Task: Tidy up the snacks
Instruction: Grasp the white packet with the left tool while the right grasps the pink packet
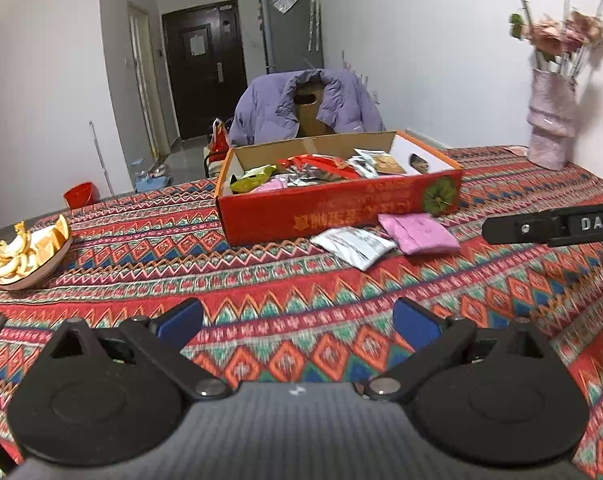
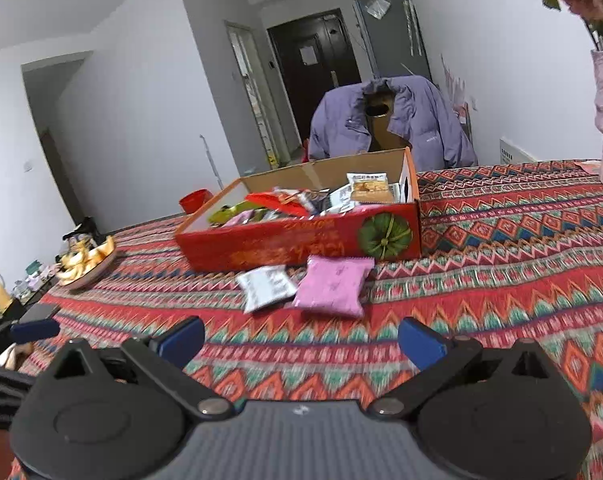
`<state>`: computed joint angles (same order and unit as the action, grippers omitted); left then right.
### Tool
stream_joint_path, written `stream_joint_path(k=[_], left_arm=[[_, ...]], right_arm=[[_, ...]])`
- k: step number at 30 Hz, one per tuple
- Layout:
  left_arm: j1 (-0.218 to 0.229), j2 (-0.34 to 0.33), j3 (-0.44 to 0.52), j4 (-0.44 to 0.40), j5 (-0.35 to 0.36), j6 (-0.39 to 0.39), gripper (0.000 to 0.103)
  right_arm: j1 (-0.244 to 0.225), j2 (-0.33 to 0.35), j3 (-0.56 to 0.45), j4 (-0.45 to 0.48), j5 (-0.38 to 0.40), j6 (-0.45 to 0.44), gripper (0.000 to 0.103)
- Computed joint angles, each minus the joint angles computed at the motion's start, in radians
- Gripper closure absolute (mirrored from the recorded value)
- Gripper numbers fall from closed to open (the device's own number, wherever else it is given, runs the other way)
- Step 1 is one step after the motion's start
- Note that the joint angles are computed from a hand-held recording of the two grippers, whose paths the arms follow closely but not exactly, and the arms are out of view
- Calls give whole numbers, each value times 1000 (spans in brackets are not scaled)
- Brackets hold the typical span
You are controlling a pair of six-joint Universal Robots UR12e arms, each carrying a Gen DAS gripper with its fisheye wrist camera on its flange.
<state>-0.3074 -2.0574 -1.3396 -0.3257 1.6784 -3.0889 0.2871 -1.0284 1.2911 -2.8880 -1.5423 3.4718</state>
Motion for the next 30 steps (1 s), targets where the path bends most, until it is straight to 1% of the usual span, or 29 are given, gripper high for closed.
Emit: stream_joint_path(k=[3, 4, 5, 7, 9, 11, 12, 13, 14, 16, 18, 19, 21, 23, 25, 27, 28, 29, 30], left_arm=[[7, -53, 88, -57, 10, -11, 0], [10, -74, 123, -71, 9, -18, 0], [12, -92, 156, -98, 15, -30, 0], [18, -123, 212, -150, 3, -47, 0], [20, -150, 261, -194, 4, -71, 0], [19, -177, 299, -218, 2, -84, 0], [17, -192, 321, -233, 2, -86, 0], [15, -205, 339, -247, 7, -88, 0], [12, -220, 360, -261, 11, -92, 0], [6, -245, 393, -279, 11, -101, 0], [1, -269, 424, -286, 0, -114, 0], [-3, -281, 439, -288, -5, -119, 0], [-13, -308, 481, -320, -4, -122, 0], [-26, -334, 516, -327, 6, -132, 0], [-41, -365, 560, -346, 48, -151, 0], [-54, -399, 619, -407, 98, -193, 0], [-56, -410, 638, -425, 105, -211, 1], [-58, -421, 657, -445, 117, -233, 2], [-61, -424, 654, -428, 135, -256, 7]], right_arm=[[-4, 64, -97, 54, -15, -2, 1], [-4, 88, -131, 66, -21, -12, 3], [-4, 112, -165, 86, -28, -19, 8], [-1, 153, -221, 116, -48, -34, 11], [-1, 181, -257, 135, -48, -25, 12], [1, 203, -281, 140, -58, -22, 16], [3, 212, -294, 147, -72, -36, 16], [7, 222, -306, 156, -88, -59, 20], [9, 223, -307, 161, -97, -78, 28], [5, 219, -295, 155, -84, -122, 36], [0, 203, -266, 140, -83, -149, 37], [-2, 193, -249, 133, -93, -157, 38], [-7, 175, -219, 125, -116, -170, 39], [-11, 156, -190, 120, -137, -184, 39], [-16, 144, -168, 110, -134, -188, 39], [-21, 136, -153, 102, -123, -185, 39], [-22, 133, -148, 98, -120, -191, 39], [-22, 132, -146, 94, -117, -197, 39], [-23, 133, -144, 90, -115, -199, 38]])
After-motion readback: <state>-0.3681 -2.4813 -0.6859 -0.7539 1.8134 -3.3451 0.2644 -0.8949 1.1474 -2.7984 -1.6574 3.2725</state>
